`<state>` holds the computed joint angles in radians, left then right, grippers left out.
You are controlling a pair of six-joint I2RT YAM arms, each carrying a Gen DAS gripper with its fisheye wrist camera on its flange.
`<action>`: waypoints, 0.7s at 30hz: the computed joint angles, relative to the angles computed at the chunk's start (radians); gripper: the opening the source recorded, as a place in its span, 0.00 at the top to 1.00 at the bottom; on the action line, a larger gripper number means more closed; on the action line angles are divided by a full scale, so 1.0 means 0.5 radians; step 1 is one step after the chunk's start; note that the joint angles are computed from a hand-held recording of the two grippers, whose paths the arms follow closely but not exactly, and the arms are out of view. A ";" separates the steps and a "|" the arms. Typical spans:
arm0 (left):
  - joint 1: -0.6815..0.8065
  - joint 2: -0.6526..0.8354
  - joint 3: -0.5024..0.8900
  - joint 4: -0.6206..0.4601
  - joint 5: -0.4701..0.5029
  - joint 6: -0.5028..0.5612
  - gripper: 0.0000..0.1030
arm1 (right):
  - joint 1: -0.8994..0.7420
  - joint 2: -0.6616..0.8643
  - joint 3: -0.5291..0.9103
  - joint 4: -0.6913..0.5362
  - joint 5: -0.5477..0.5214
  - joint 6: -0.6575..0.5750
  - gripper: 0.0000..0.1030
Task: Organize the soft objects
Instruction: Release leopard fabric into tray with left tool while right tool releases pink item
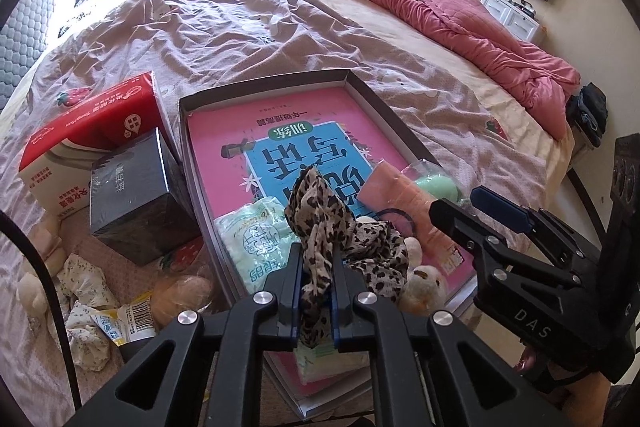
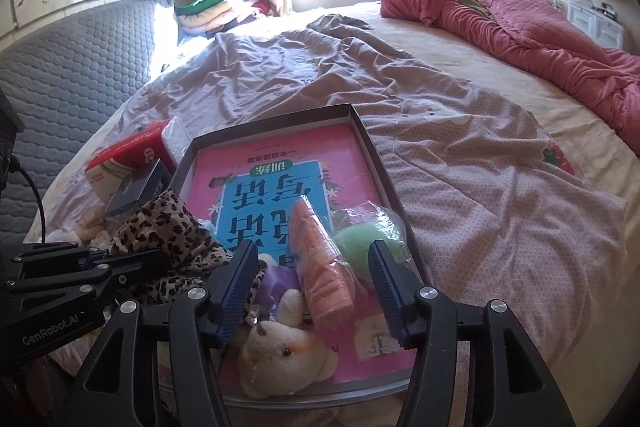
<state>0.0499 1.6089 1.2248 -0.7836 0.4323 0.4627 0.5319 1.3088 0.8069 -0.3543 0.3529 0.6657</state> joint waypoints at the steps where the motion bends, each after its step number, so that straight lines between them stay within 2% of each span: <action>1: 0.004 0.003 0.007 -0.006 0.000 0.001 0.87 | -0.008 -0.013 -0.007 0.000 0.001 0.009 0.42; 10: 0.034 -0.015 0.025 -0.031 0.032 0.015 0.75 | -0.039 -0.089 -0.046 -0.044 0.032 0.069 0.38; 12: 0.039 -0.018 0.026 -0.033 0.041 0.020 0.68 | -0.040 -0.106 -0.047 -0.053 0.041 0.076 0.37; 14: 0.041 -0.023 0.026 -0.034 0.039 0.019 0.57 | -0.040 -0.119 -0.043 -0.064 0.046 0.085 0.37; 21: 0.063 -0.052 0.023 -0.048 0.039 0.046 0.53 | 0.001 -0.117 0.017 -0.126 0.107 0.071 0.36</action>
<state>0.0814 1.5830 1.2365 -0.8076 0.4516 0.4855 0.5322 1.2502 0.8154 -0.4171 0.4062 0.7010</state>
